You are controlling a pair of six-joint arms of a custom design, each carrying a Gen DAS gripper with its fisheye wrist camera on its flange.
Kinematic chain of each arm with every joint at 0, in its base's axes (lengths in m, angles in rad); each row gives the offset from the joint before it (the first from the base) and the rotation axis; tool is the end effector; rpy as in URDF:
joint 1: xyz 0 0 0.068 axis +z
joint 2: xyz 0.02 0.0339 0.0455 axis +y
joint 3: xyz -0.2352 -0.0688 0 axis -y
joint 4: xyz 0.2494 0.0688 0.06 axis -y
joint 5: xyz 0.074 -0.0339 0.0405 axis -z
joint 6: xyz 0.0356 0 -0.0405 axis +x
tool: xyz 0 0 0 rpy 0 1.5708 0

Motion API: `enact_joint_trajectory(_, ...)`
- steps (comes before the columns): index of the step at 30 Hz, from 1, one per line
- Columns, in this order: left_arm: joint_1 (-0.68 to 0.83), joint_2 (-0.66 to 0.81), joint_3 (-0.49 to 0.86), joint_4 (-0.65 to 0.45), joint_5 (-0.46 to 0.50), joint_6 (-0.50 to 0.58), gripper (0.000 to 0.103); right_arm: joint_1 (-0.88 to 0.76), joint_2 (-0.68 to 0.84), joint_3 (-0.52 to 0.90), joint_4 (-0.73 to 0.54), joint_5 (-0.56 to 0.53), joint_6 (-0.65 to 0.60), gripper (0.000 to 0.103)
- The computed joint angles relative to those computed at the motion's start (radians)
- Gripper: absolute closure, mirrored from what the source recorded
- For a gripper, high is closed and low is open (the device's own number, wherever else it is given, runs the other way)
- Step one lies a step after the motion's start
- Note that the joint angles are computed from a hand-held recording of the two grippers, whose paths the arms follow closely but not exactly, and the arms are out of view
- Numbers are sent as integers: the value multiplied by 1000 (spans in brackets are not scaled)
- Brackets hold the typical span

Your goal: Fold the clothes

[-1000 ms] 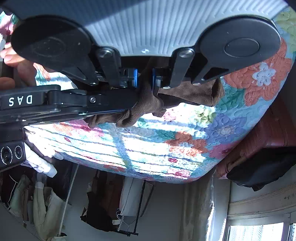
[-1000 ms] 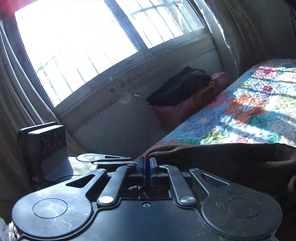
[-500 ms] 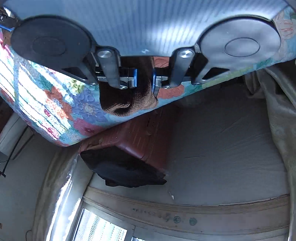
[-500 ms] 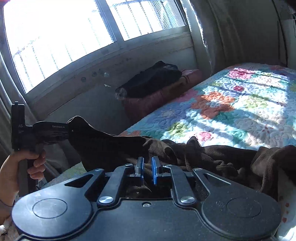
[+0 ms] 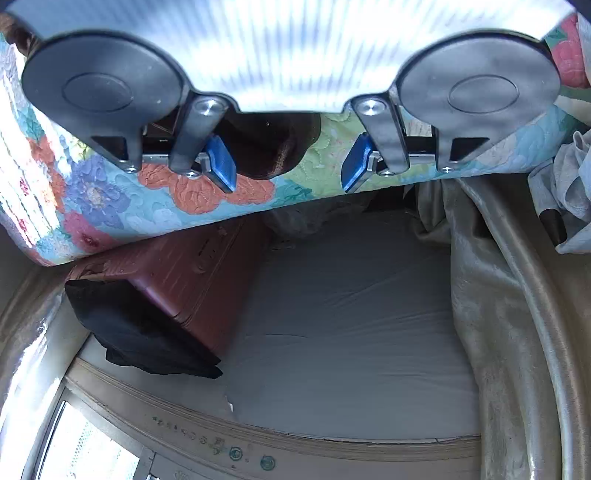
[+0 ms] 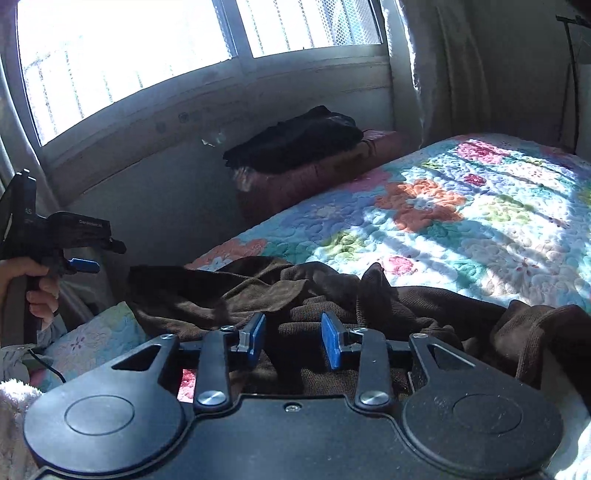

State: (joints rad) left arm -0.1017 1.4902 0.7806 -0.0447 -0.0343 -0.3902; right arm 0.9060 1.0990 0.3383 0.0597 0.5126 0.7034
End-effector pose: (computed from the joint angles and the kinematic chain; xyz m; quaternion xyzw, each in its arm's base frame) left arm 0.3077 -0.0302 0.1559 -0.1387 0.9072 -0.0814 0.3888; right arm 0.1466 0.1587 0.1268 0.0175 0.8836 0.1343 0.4482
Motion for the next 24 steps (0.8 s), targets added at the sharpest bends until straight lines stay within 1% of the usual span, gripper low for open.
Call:
enact_joint_trajectory(2, -17, 3, -6, 0, 69, 61, 33, 11, 12, 7, -7, 4, 1, 64)
enact_joint_trajectory(5, -92, 70, 48, -62, 154, 176, 31, 5, 56, 33, -15, 5, -5, 64)
enact_joint_trajectory(7, -156, 114, 77, -97, 182, 230, 30, -3, 94, 58, -28, 14, -10, 64)
enact_joint_trajectory(10, -273, 181, 102, -103, 154, 294, 27, -28, 158, 96, -37, 20, -18, 62)
enact_joint_trajectory(12, -336, 222, 118, -92, 139, 314, 26, -51, 206, 120, -41, 22, -13, 61)
enact_joint_trajectory(15, -380, 277, 132, -27, 130, 294, 27, -94, 251, 122, -6, -9, -5, 60)
enact_joint_trajectory(16, -390, 295, 140, -10, 115, 300, 34, -110, 258, 114, 17, -32, -7, 60)
enact_joint_trajectory(17, -394, 318, 159, -13, 93, 316, 57, -123, 256, 102, 40, -56, -17, 60)
enact_joint_trajectory(18, -396, 341, 180, -21, 69, 334, 73, -136, 254, 90, 63, -81, -29, 60)
enact_joint_trajectory(19, -398, 364, 202, -29, 44, 351, 98, -141, 253, 83, 72, -86, -39, 60)
enact_joint_trajectory(20, -388, 378, 216, -42, 41, 353, 102, -142, 255, 82, 74, -83, -53, 60)
enact_joint_trajectory(21, -370, 384, 224, -52, 50, 347, 102, -143, 257, 83, 73, -82, -63, 60)
enact_joint_trajectory(24, -291, 382, 224, -44, 125, 289, 102, -149, 242, 78, 56, -77, -104, 60)
